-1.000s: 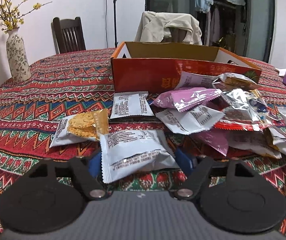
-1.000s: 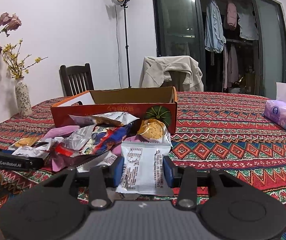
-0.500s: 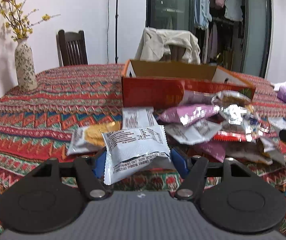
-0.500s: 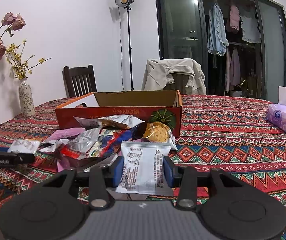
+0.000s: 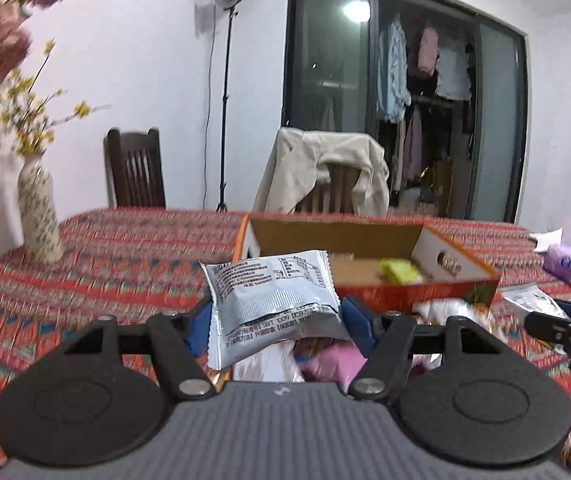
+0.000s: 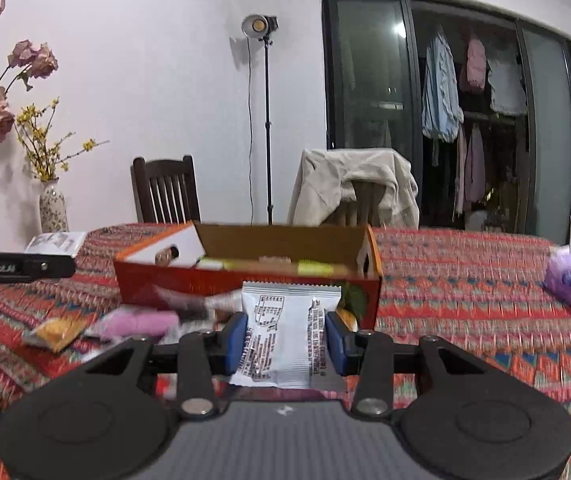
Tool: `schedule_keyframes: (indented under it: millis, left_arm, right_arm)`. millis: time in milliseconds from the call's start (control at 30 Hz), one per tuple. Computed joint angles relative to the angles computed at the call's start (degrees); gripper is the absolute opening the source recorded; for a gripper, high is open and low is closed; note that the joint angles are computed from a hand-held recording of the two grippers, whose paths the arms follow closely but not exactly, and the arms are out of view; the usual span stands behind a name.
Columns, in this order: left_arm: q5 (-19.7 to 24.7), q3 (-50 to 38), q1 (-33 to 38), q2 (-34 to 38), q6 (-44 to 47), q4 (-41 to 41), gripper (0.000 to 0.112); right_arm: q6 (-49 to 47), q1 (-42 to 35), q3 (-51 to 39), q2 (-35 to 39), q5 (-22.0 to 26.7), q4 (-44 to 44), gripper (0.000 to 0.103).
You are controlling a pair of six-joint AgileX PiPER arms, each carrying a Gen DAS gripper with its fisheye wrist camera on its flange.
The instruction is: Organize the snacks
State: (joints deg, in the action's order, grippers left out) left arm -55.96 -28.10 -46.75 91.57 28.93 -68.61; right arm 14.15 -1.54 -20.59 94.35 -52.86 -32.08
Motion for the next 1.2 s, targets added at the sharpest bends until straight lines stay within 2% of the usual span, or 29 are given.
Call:
schedule_keyframes:
  millis: [233,433,733,833,967,1100,1200]
  left_arm:
    - [3.8,-8.5,5.2,1.5,4.0,4.8,0.069]
    - [8.5,-16.9,9.9,4.3,8.4,5.2,0.069]
    - [13.0,-29.5,15.9,12.8,10.9,3.6,0.069]
    - [14.4,-31.6,17.9,15.5,10.3,4.1,0.069]
    - [15.3,-32.9,20.1,18.7,9.0,6.3,0.069]
    - [18.1,-33.7,21.5,20.4,8.7,7.8,0.069]
    - [19.2,-33.4,22.0,21.2,7.4,10.3,0.072]
  right_arm:
    - [-2.4,6.8,-10.4,1.0,7.1,6.7,0.041]
    - [1.0,10.7,-23.5,4.2,19.2,5.8,0.041]
    - [2.5,15.0,-40.4,14.1,29.5,9.2,0.041]
    - [6.2,14.7,-44.5,17.6,30.6,7.1,0.041]
    - [4.4,13.4,-45.3,21.4,27.2,9.2,0.041]
    - [8.2,12.4,-47.5,23.7,28.4,5.7,0.041]
    - [6.4,12.7,-48.1,24.3,29.2,7.6,0.044]
